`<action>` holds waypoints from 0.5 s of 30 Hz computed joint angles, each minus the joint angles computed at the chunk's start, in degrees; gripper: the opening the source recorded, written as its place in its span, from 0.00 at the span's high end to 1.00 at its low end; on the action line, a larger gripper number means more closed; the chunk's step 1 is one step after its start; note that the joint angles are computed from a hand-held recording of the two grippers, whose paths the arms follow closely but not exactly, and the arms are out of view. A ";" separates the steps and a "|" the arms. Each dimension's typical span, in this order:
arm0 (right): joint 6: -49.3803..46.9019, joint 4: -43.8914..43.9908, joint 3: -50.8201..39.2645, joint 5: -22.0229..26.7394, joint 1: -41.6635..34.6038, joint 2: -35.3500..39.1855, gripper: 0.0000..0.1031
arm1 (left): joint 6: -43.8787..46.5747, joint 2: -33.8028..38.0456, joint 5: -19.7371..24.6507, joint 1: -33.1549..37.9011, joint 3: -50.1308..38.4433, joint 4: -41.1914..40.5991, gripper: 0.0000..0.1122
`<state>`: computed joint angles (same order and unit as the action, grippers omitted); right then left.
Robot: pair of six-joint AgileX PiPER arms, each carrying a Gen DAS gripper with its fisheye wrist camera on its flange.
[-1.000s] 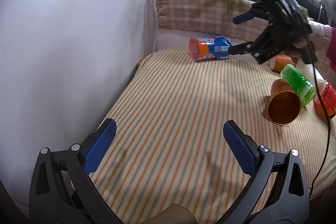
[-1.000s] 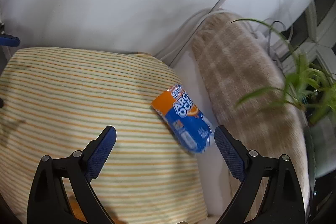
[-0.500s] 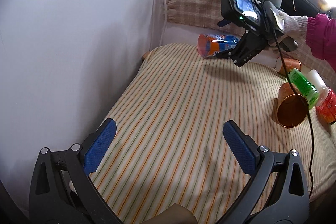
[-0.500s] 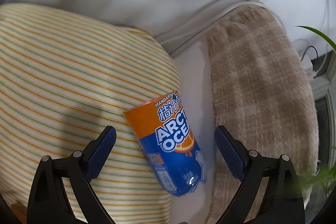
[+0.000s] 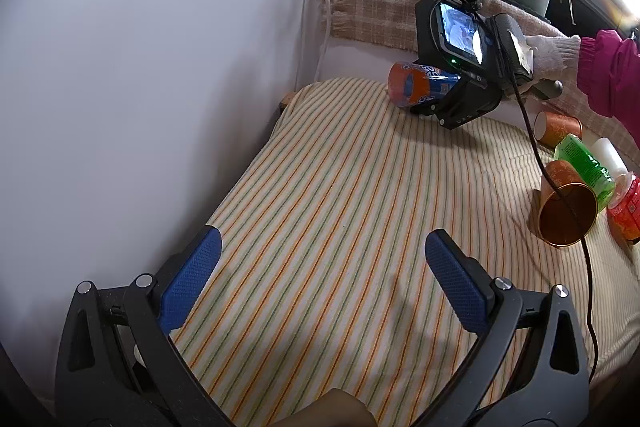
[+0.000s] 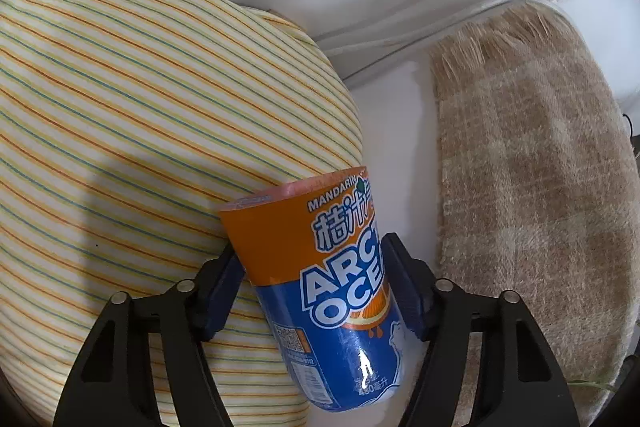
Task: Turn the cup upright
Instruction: 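Close the right gripper around the Arctic Ocean cup, then lift the cup with the right gripper and rotate it open end up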
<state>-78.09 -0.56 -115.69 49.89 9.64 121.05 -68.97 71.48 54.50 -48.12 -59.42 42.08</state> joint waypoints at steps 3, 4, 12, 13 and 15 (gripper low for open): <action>0.07 0.44 1.36 -0.93 0.25 -1.17 0.39 | -0.37 -0.40 0.56 -0.45 0.07 0.43 0.08; 0.25 0.91 1.65 -0.81 0.28 -1.62 0.39 | -0.61 -0.49 0.82 -0.68 0.01 0.61 0.08; 0.91 8.93 3.95 3.80 -0.47 -8.90 0.42 | -3.72 -2.91 5.33 -4.62 0.29 3.31 0.08; -0.12 10.47 3.81 4.09 -1.19 -9.11 0.42 | -4.23 -3.47 6.34 -5.59 0.26 3.87 0.08; -0.43 13.02 6.31 4.63 -1.40 -12.10 0.43 | -5.46 -4.30 8.52 -7.79 0.12 5.15 0.08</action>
<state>-78.52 12.46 -109.38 54.52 8.23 108.94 -74.43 67.18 63.02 -55.91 -59.30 47.23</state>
